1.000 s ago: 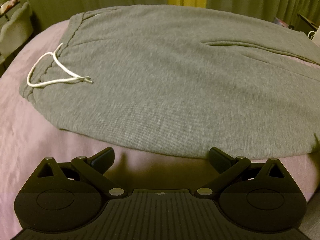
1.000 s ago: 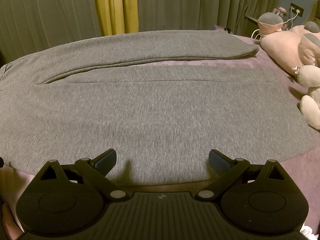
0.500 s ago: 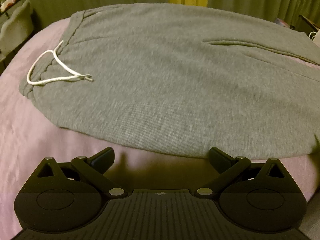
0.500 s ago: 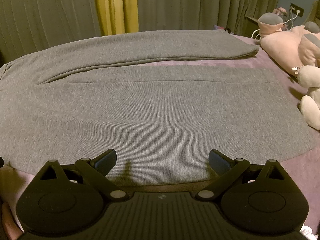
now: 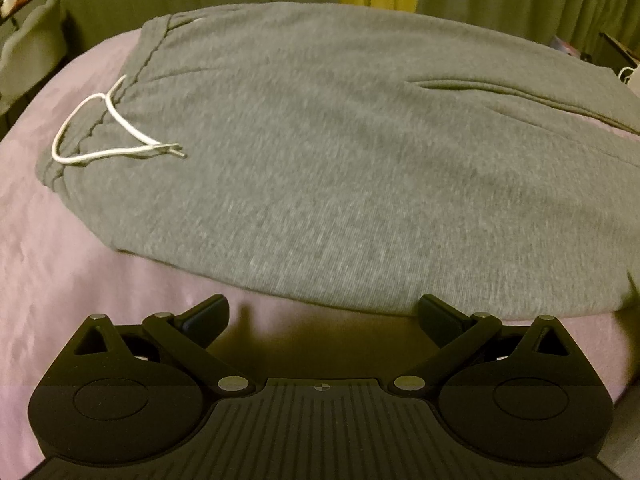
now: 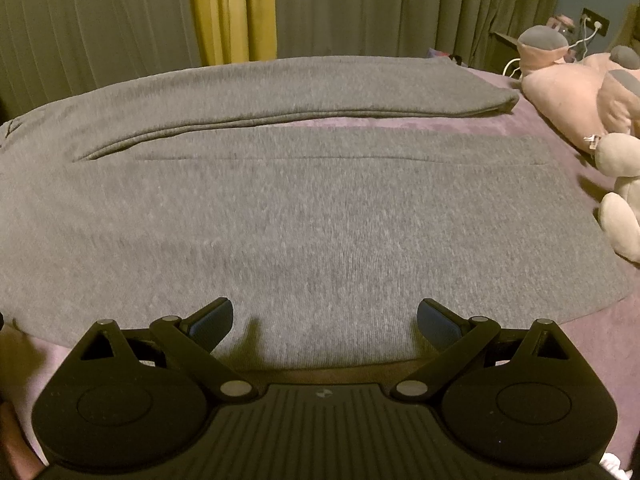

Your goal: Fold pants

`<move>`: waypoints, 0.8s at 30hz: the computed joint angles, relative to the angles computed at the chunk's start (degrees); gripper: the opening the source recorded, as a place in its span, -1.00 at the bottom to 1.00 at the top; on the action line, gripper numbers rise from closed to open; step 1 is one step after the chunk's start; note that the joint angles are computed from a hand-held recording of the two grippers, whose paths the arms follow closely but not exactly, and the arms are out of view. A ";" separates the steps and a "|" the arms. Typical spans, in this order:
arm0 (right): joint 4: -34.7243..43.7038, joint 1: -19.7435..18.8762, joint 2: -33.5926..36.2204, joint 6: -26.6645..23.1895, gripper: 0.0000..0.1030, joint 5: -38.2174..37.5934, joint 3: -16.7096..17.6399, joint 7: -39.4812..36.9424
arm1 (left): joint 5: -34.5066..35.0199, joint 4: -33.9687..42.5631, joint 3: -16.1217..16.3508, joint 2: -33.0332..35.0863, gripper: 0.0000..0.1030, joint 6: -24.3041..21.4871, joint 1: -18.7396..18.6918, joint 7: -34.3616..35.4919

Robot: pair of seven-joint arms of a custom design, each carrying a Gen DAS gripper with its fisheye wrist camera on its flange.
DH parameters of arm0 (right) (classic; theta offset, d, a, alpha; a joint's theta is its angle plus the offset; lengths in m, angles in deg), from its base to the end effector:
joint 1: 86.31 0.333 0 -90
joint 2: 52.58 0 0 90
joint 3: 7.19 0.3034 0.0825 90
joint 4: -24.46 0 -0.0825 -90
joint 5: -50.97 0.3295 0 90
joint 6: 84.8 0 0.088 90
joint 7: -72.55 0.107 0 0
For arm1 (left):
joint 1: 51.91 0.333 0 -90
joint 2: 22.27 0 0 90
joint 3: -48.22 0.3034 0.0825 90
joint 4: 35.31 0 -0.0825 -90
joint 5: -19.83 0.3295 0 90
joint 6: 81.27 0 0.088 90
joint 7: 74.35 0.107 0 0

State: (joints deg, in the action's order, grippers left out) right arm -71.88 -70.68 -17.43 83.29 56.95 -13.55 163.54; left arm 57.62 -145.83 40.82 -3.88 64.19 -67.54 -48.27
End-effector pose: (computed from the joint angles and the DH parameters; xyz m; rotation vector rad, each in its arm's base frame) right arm 0.6677 0.1168 0.3458 -1.9152 1.7486 -0.5558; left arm 0.5473 -0.2345 0.3744 -2.1179 1.6766 -0.3792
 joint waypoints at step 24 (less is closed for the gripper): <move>0.24 0.65 0.03 -0.84 0.92 -1.39 -0.79 1.13 | -0.61 0.39 -0.02 0.34 1.00 -0.62 0.03 0.71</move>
State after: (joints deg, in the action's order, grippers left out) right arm -71.64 -70.03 -17.39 82.45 55.56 -14.33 164.67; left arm 57.01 -145.44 40.80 -3.54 63.58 -67.51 -47.56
